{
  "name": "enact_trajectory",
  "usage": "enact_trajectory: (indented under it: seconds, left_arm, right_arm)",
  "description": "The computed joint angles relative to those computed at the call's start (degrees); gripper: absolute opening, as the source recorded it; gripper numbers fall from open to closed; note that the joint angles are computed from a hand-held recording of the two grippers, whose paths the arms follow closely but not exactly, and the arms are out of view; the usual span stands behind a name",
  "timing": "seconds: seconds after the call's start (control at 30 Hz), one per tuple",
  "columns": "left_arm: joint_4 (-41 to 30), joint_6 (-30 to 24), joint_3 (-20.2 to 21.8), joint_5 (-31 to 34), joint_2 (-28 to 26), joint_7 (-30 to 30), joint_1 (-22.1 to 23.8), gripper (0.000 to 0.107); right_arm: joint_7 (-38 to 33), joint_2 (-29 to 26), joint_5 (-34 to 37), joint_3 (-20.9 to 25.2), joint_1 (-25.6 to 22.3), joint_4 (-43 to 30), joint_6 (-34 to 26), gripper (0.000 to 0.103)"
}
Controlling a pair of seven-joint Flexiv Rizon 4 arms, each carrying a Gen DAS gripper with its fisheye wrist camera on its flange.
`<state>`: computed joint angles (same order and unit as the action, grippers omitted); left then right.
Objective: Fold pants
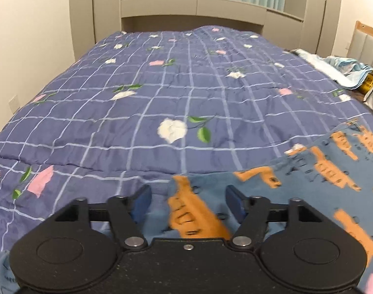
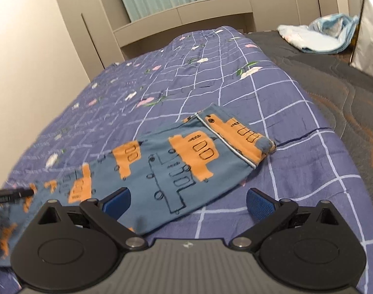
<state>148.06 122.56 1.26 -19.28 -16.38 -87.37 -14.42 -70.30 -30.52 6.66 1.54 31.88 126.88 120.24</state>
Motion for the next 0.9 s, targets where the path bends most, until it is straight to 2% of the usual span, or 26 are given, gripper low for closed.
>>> enact_trajectory:
  seconds: [0.1,0.17,0.27,0.33,0.53,0.63,0.73,0.8,0.9]
  left_arm:
    - [-0.6,1.2,-1.4,0.1,0.1,-1.9,-1.1,0.091]
    - [-1.5,2.2,-3.4,3.8,-0.4,-5.1,0.4,0.099]
    - [-3.7,4.1,-5.9,9.3,-2.7,-9.1,1.6,0.102]
    - [-5.6,4.6,-7.0,10.9,-4.6,-10.6,1.0,0.102]
    - [-10.3,3.2,-7.6,11.1,-9.3,-12.8,-1.7,0.102]
    - [-11.7,0.0,-5.4,7.2,-10.6,-10.7,-5.2,0.102]
    - [-11.6,2.3,-4.2,6.8,-12.1,-9.1,-6.2,0.102]
    - [-11.0,3.0,-4.5,7.1,-12.0,-9.1,-5.6,0.102]
    - [-11.0,2.3,-4.4,6.0,-11.5,-8.5,-6.0,0.102]
  right_arm:
    - [3.5,-1.6,-5.5,5.2,-7.6,-0.8,1.0,0.103]
    - [6.6,-3.1,-10.4,8.5,-12.9,-1.6,1.8,0.103]
    - [10.2,-5.1,-16.1,10.5,-17.6,-3.0,3.0,0.102]
    - [11.7,-6.1,-17.7,10.0,-18.2,-3.9,3.5,0.099]
    - [15.5,-9.1,-17.0,8.1,-18.1,-6.0,6.3,0.073]
    - [17.0,-10.5,-17.2,8.1,-18.6,-6.0,9.4,0.069]
    - [17.4,-11.3,-16.5,6.9,-17.7,-6.2,11.2,0.064]
    - [17.2,-11.5,-14.8,5.8,-16.3,-6.4,11.8,0.057]
    - [17.1,-11.3,-11.9,4.4,-14.5,-6.5,11.2,0.034]
